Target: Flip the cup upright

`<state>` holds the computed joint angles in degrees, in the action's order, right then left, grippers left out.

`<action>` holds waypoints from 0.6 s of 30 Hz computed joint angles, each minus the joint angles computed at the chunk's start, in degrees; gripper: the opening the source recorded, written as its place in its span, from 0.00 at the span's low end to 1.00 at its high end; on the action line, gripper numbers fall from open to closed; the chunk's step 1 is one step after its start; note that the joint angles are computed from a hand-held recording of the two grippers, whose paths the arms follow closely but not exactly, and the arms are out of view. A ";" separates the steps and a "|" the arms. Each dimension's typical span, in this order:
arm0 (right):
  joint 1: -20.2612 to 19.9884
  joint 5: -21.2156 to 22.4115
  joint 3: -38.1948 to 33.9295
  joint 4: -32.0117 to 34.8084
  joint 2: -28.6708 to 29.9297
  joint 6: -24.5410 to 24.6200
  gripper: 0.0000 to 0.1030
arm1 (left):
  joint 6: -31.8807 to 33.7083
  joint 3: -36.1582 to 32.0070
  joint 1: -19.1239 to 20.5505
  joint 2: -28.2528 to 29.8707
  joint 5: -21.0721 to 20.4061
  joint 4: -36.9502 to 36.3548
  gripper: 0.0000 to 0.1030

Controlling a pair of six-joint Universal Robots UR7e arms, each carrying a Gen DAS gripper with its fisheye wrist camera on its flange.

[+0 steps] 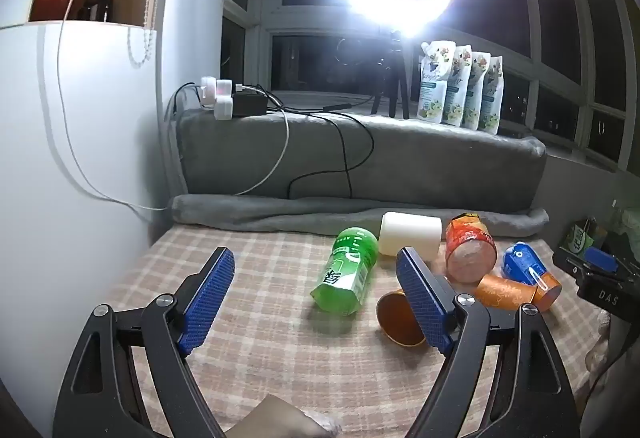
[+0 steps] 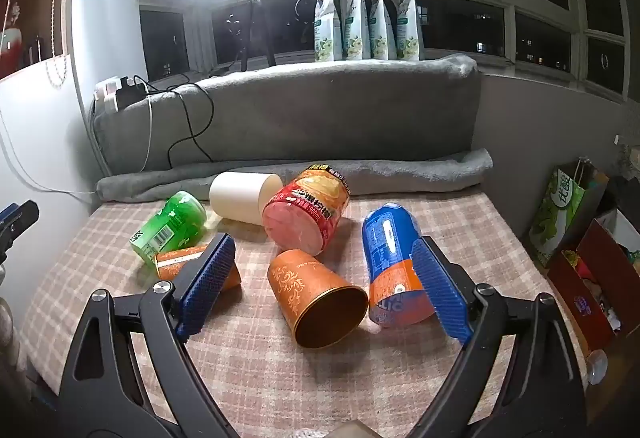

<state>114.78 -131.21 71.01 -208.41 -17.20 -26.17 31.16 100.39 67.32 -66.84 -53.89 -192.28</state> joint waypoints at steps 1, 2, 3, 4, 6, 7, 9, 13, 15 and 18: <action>-0.01 0.05 -0.03 -0.19 0.05 -0.01 0.90 | 0.20 0.02 -0.03 0.08 0.09 -0.34 0.81; -0.02 0.02 -0.03 -0.12 0.05 0.12 0.90 | 0.23 0.07 -0.08 0.07 0.18 -0.22 0.81; -0.03 -0.01 -0.06 0.07 0.05 0.28 0.90 | 0.19 0.15 -0.13 0.02 0.24 -0.12 0.81; -0.05 0.04 -0.08 0.28 0.05 0.44 0.90 | 0.11 0.25 -0.19 -0.03 0.29 -0.11 0.81; -0.08 -0.09 0.18 1.52 -1.00 0.95 0.90 | 0.22 0.23 -0.04 -0.06 0.27 0.07 0.81; -0.17 -0.07 0.18 1.81 -1.27 1.12 0.90 | 0.35 0.46 -0.06 -0.06 0.26 -0.12 0.81; -0.51 0.30 0.07 2.01 -1.80 1.01 0.90 | 0.38 0.71 -0.17 -0.21 0.50 -0.14 0.81; 0.02 -1.07 -1.44 -0.48 -0.22 -0.22 0.90 | -0.26 0.73 -0.05 -0.77 0.53 1.02 0.81; 0.08 -1.31 -1.68 -0.82 -0.14 -0.41 0.90 | -0.63 0.60 0.14 -0.61 0.54 1.28 0.81; 0.14 -1.50 -1.99 -1.26 -0.06 -0.64 0.90 | -0.60 0.34 0.21 -0.24 0.77 1.32 0.81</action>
